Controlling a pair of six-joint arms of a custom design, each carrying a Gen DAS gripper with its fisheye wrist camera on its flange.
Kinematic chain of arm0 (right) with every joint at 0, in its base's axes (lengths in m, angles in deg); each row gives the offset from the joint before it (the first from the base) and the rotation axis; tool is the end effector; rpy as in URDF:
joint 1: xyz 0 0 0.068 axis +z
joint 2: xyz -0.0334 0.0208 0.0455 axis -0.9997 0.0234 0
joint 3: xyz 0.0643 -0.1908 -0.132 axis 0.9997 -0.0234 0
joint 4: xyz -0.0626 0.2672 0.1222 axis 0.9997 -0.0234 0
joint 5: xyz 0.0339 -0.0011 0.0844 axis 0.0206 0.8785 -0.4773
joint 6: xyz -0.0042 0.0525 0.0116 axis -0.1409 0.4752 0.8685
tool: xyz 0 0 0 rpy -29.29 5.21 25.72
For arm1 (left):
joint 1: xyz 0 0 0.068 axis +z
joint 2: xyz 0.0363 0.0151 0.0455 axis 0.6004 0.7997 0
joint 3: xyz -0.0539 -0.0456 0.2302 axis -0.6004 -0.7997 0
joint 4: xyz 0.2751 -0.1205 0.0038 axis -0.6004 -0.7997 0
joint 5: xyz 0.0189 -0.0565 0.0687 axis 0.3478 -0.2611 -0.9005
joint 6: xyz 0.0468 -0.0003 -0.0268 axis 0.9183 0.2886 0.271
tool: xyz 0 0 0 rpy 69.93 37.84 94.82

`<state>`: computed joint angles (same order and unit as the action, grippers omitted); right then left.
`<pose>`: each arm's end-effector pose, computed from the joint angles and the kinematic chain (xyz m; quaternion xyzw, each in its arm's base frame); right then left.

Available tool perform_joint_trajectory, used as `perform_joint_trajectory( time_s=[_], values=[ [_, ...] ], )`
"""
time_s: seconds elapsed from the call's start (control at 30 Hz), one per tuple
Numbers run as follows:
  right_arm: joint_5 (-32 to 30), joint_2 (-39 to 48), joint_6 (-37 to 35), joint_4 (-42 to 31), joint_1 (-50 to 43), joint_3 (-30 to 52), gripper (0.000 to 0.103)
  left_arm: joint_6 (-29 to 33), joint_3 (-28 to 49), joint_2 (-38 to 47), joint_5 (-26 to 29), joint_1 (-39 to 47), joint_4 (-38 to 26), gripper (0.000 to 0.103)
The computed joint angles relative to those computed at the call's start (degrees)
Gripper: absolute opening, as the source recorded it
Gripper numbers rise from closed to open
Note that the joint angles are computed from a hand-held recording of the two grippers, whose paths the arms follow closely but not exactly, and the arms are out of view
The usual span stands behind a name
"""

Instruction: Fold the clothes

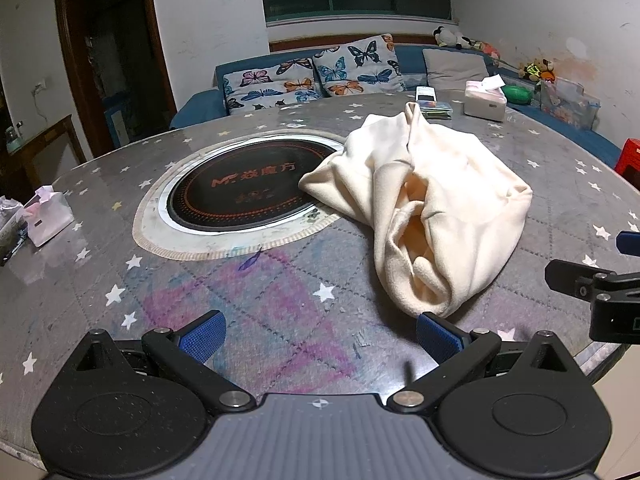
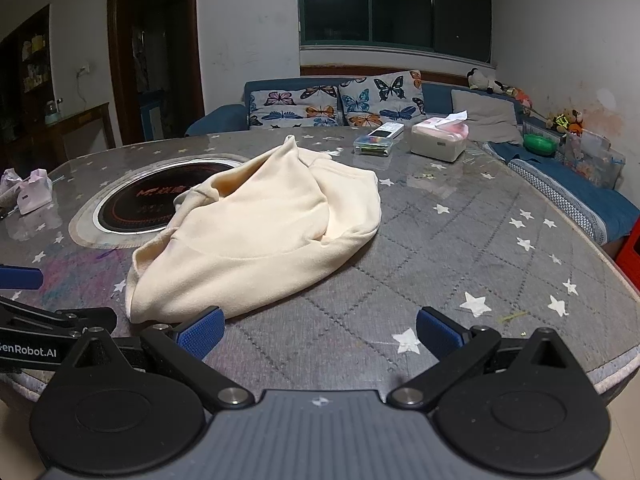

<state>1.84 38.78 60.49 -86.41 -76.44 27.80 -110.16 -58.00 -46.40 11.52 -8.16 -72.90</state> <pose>0.1579 0.0386 0.1344 -0.1472 0.8771 0.0887 0.4484 0.1449 -0.1128 0.1192 -0.0446 0.9087 0.0745 0.4084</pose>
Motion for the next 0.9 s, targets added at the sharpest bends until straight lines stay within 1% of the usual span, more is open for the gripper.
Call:
perform_joint_trajectory(
  time_s=[0.17, 0.3, 0.73, 0.9],
  values=[
    [0.1, 2.9, 0.1, 2.0, 0.4, 1.1, 0.103, 1.2, 0.1, -0.6, 0.8, 1.0, 0.3, 0.103],
    [0.0, 7.6, 0.2, 5.1, 0.8, 2.5, 0.103, 3.0, 0.7, 0.2, 2.1, 2.8, 1.6, 0.103],
    [-0.7, 28.4, -0.1, 17.9, 1.4, 10.2, 0.103, 9.8, 4.4, 6.0, 6.8, 9.8, 7.1, 0.103],
    [-1.6, 36.7, 0.3, 22.3, 0.7, 14.0, 0.102, 13.4, 6.7, 9.4, 8.5, 13.5, 10.4, 0.103]
  ],
)
